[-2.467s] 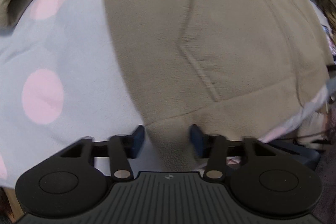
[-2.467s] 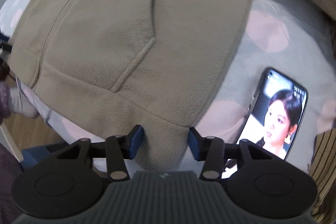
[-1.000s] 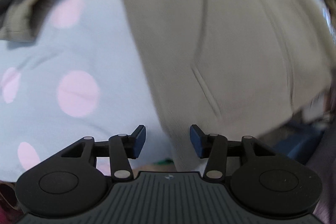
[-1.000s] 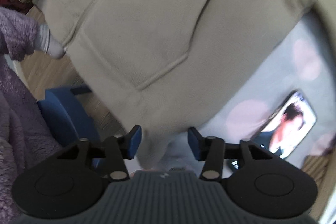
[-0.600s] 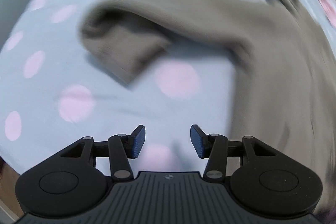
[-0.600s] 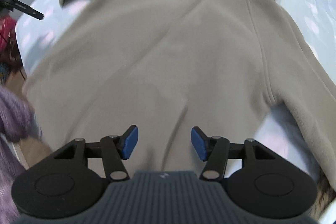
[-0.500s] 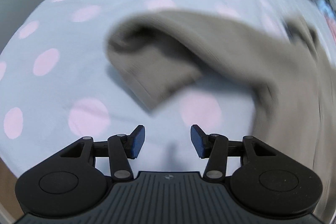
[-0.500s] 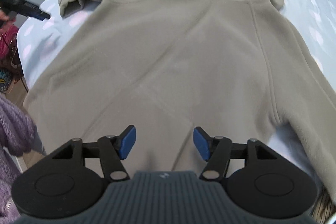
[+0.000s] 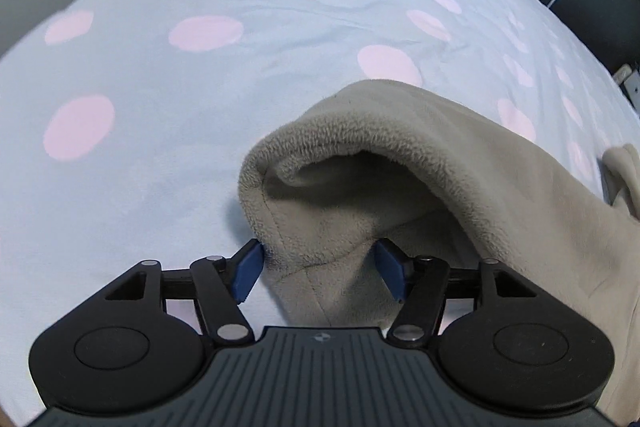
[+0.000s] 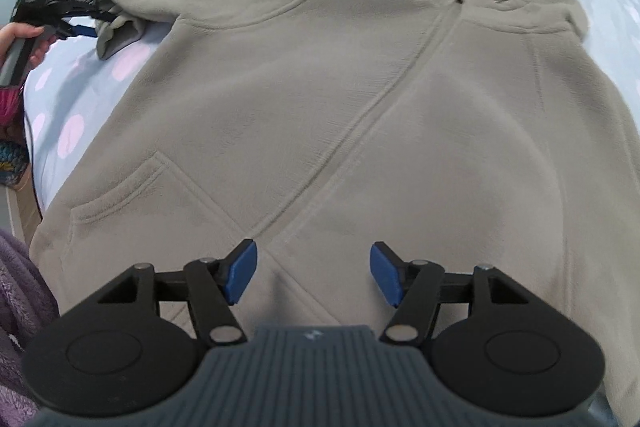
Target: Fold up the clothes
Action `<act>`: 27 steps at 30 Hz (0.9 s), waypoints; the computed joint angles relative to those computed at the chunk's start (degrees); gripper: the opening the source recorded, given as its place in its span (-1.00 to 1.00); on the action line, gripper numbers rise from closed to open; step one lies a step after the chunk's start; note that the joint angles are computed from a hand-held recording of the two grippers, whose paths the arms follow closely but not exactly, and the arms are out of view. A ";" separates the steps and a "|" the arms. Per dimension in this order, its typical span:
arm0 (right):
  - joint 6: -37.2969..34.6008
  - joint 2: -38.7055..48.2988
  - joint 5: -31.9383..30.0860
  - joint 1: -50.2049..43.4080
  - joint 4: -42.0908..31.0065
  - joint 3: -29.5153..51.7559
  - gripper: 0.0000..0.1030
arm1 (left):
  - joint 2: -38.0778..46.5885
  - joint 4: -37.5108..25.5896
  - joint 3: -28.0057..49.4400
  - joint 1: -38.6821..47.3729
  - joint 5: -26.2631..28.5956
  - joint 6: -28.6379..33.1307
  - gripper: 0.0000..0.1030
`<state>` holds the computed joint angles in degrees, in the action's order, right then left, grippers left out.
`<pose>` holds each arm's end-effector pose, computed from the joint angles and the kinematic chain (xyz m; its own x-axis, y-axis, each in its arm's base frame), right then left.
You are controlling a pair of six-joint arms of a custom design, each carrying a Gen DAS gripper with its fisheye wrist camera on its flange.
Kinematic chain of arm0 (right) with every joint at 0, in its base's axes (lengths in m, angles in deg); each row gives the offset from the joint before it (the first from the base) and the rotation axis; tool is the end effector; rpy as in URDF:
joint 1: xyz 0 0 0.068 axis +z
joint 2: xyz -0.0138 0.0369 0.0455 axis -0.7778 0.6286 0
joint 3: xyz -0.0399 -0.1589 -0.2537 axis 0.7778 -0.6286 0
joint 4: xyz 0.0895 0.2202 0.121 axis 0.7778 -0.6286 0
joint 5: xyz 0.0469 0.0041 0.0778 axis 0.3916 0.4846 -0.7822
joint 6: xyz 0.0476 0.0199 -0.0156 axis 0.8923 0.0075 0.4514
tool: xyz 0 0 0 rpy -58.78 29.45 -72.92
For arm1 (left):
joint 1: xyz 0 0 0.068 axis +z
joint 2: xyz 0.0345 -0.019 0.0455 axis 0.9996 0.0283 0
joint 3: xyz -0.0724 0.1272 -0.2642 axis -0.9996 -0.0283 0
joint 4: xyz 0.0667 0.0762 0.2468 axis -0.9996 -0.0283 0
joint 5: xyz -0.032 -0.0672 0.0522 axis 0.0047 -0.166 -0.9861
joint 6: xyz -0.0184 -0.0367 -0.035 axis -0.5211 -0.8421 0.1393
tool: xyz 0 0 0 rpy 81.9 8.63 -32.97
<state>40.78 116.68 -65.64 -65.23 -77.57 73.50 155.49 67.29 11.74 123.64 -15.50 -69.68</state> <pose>0.1228 -0.0172 0.1868 -0.8091 -0.4662 -0.3578 -0.5474 0.8194 0.1702 0.2316 0.1507 0.1530 -0.7968 -0.4339 -0.4206 -0.3682 0.9005 -0.2315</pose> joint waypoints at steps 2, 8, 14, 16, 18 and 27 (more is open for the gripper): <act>2.40 0.71 1.43 3.89 3.12 -0.98 0.29 | -0.14 2.36 -1.65 -1.01 -1.14 -0.63 0.13; 7.31 3.93 6.47 10.87 11.31 -2.92 0.31 | -4.31 7.87 -5.77 -6.53 -9.16 3.13 -0.44; 7.99 4.87 6.28 11.61 12.59 -2.58 0.33 | -10.49 10.96 -4.94 -10.91 -21.19 10.74 -0.50; 7.68 5.07 6.30 11.44 12.59 -2.58 0.33 | -11.58 12.23 -3.66 -11.93 -25.52 15.29 -0.50; 7.69 5.23 6.38 11.14 12.74 -2.58 0.33 | -11.72 14.95 -2.94 -12.72 -28.57 19.25 -0.50; 7.67 6.15 6.11 9.61 13.44 -2.15 0.33 | -7.79 55.64 -19.45 -17.42 -34.08 60.95 -0.44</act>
<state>48.45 122.82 -59.53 -55.62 -64.13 71.35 147.70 122.93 -7.71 106.21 -49.59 -8.73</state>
